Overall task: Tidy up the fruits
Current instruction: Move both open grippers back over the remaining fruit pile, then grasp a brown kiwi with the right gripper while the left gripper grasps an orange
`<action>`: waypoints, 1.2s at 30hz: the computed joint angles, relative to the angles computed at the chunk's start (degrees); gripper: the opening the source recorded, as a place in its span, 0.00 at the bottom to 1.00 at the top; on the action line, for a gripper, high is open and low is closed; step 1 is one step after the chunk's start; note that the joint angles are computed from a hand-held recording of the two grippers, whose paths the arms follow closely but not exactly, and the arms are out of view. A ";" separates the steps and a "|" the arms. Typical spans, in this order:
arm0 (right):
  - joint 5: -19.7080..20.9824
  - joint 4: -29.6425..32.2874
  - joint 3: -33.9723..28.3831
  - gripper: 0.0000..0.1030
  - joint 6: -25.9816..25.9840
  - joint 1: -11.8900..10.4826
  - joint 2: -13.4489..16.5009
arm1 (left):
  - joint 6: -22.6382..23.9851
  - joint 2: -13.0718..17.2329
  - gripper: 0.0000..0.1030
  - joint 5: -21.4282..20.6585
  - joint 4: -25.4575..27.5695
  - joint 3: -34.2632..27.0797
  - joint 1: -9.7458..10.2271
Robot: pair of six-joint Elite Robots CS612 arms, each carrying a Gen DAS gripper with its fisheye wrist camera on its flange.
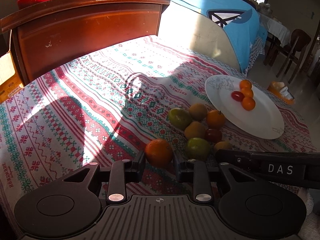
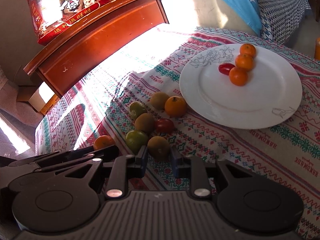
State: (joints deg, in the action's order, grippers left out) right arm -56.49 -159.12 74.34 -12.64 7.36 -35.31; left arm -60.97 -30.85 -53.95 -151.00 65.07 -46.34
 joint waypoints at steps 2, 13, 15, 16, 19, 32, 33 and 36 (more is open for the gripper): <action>-0.03 -0.77 0.35 0.24 -0.27 -0.09 -0.21 | -0.16 -0.04 0.26 -0.04 0.20 -0.02 -0.13; 0.95 -3.41 1.00 0.24 -1.28 -0.73 -1.24 | -1.94 -0.79 0.26 0.29 0.26 0.44 -0.61; 1.71 -3.96 0.54 0.24 -1.02 -1.03 -1.40 | -2.01 -0.98 0.26 0.55 -0.01 0.50 -0.64; 1.95 -4.26 0.37 0.24 -0.89 -1.15 -1.44 | -1.96 -1.03 0.26 0.68 -0.02 0.38 -0.62; 2.83 -4.77 -0.64 0.24 -0.14 -1.65 -1.44 | -0.79 -1.01 0.26 1.30 0.27 -0.49 -0.61; 1.04 -3.30 -6.55 0.24 2.68 -4.31 0.36 | 5.98 2.68 0.26 0.68 -0.02 -10.57 0.08; 0.93 -2.75 -7.22 0.24 3.71 -4.48 0.69 | 6.50 3.17 0.26 0.30 0.24 -11.66 0.14; 0.06 -1.27 -9.42 0.24 7.62 -4.87 1.86 | 7.15 4.62 0.26 -0.73 1.26 -14.66 0.32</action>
